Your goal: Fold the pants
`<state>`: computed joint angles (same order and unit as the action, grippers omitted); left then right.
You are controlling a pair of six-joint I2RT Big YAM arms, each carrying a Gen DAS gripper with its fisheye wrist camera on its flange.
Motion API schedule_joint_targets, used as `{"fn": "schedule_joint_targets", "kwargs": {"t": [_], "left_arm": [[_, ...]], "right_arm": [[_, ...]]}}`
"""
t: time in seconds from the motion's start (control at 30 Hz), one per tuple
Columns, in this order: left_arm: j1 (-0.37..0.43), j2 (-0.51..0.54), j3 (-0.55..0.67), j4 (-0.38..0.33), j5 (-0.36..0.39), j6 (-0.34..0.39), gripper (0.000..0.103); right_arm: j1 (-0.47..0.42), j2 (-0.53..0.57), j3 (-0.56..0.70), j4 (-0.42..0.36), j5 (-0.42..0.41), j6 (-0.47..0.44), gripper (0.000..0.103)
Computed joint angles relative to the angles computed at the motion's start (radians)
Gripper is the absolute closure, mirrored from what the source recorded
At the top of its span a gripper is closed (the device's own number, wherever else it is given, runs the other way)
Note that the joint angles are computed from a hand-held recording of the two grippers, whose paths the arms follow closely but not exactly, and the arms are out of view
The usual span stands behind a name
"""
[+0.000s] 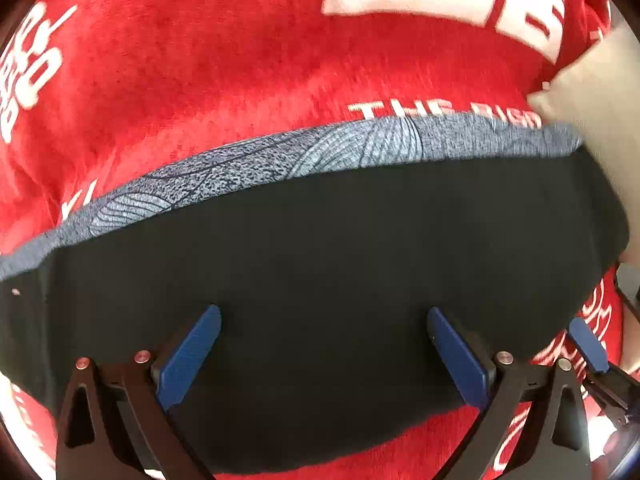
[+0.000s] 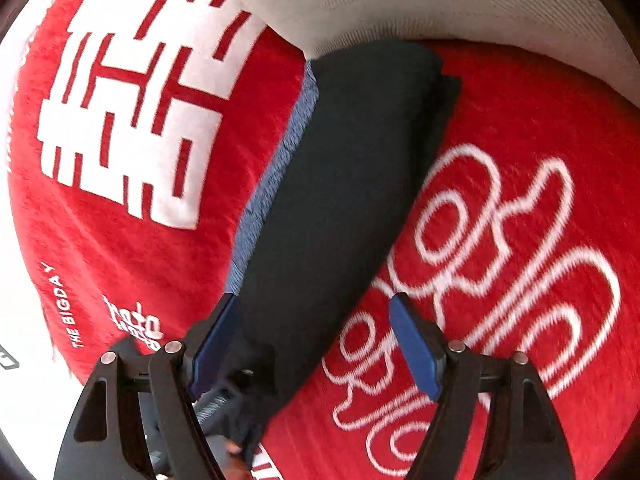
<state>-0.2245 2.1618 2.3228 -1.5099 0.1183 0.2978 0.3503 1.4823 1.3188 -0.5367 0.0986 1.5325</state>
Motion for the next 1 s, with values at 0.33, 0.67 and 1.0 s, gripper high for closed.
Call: {"fn": "schedule_joint_targets", "kwargs": {"t": [0.33, 0.67, 1.0], "left_arm": [[-0.001, -0.013, -0.03, 0.038, -0.01, 0.007, 0.0], [-0.015, -0.091, -0.18, 0.148, -0.023, -0.003, 0.0], [-0.017, -0.157, -0.303, 0.26, -0.026, 0.014, 0.0]], "right_arm": [[-0.046, 0.012, -0.038, 0.159, 0.057, -0.033, 0.021], [-0.096, 0.077, 0.105, -0.14, -0.063, -0.007, 0.089], [-0.016, 0.256, 0.564, -0.529, 0.087, -0.437, 0.089]]}}
